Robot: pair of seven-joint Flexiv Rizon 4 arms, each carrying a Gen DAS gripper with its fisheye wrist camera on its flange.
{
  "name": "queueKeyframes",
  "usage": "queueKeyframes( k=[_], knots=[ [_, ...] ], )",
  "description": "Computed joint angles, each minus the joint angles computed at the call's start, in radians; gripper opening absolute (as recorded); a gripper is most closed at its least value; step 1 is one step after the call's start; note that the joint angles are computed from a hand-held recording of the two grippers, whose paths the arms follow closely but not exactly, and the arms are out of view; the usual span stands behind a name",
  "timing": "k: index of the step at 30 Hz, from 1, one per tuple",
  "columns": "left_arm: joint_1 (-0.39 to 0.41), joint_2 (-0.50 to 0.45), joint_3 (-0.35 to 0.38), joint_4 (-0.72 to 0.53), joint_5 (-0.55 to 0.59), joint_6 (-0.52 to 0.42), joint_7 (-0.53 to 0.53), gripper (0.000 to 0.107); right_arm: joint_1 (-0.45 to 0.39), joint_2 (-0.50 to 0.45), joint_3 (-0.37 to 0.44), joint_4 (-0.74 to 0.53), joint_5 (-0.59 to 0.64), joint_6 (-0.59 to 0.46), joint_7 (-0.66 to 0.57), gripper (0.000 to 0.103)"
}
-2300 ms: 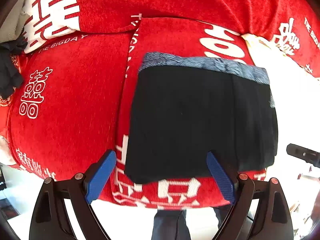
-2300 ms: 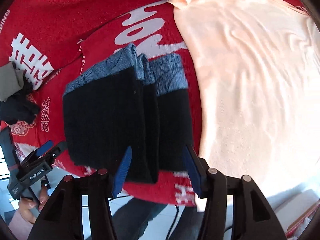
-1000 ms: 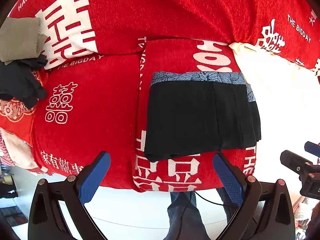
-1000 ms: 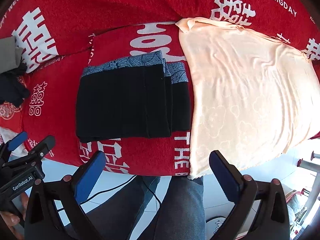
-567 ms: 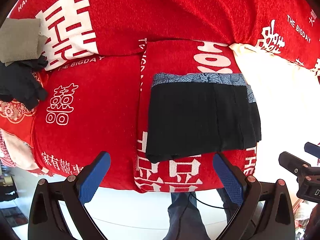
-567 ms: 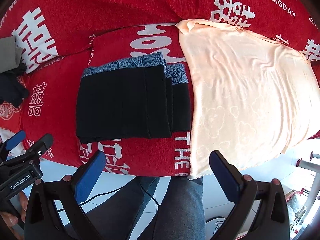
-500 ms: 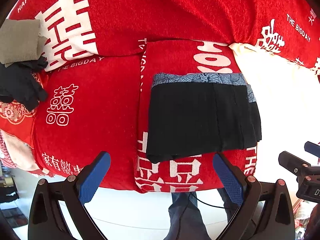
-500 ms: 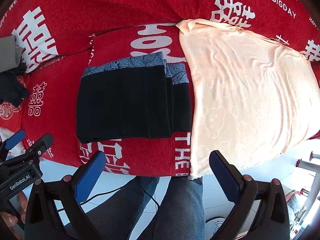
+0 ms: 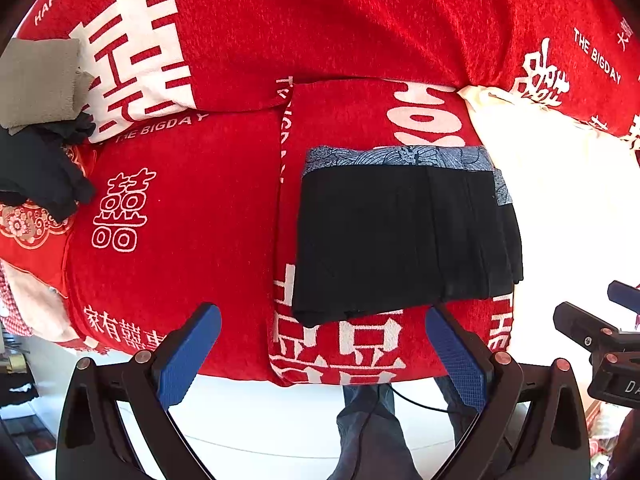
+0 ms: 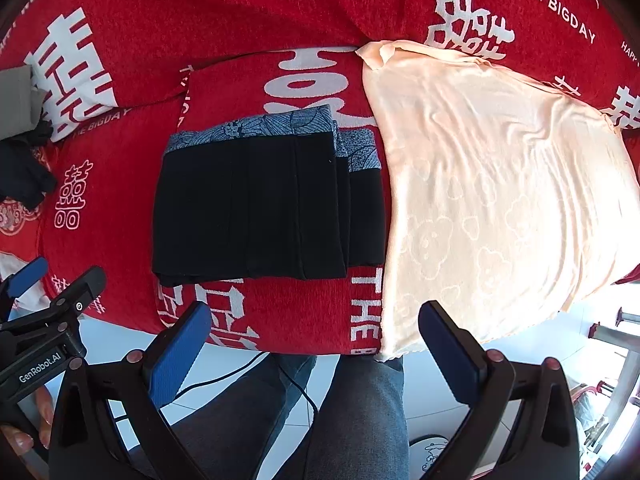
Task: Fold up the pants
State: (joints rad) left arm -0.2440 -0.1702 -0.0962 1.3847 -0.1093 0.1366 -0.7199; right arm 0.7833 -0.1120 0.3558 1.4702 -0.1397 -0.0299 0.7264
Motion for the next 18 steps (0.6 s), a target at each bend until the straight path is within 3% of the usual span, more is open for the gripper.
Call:
queueKeyframes(
  k=[18],
  knots=[
    [0.004,-0.005,-0.001,-0.004,-0.017,-0.023,-0.002,0.103,-0.004,-0.010,-0.005,-0.005,0.005,0.008,-0.035,0.103]
  ],
)
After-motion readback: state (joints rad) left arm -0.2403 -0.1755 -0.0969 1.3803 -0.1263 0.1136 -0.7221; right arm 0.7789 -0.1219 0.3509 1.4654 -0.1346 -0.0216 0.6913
